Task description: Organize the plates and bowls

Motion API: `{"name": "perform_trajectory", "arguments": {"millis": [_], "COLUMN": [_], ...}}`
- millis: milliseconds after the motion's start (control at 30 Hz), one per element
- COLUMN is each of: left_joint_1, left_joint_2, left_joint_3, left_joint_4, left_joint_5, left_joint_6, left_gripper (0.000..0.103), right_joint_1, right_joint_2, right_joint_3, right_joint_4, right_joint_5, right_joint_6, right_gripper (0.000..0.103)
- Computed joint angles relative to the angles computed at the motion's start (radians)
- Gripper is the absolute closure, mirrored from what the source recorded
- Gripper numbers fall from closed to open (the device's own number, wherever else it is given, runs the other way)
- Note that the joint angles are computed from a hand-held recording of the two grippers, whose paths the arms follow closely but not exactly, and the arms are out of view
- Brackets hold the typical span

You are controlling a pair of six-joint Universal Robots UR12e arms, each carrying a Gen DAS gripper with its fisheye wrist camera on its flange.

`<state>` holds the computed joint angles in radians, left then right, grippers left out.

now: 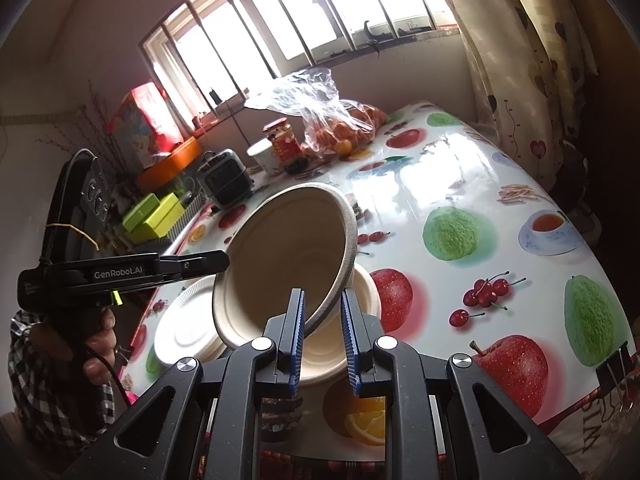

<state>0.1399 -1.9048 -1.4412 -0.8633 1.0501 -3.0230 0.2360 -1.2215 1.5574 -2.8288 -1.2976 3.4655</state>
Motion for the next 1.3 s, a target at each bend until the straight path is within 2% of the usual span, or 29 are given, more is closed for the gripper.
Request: {"name": "perform_trajectory", "arguments": {"millis": [467, 1300], "left_joint_1": [0.011, 0.002], "left_joint_2": [0.006, -0.013], "left_joint_3": [-0.035, -0.023], "left_joint_4": [-0.011, -0.041], "left_joint_5": [0.007, 0.03], "left_joint_6": [-0.01, -0.013], "left_gripper": [0.096, 0.096], "right_joint_1": [0.011, 0.009], "right_joint_2": [0.014, 0.029], "right_joint_3": [0.0, -0.003], "right_joint_4": [0.042, 0.072], "right_joint_5": [0.002, 0.002], "right_joint_6": [-0.001, 0.002], "right_gripper": [0.085, 0.084]}}
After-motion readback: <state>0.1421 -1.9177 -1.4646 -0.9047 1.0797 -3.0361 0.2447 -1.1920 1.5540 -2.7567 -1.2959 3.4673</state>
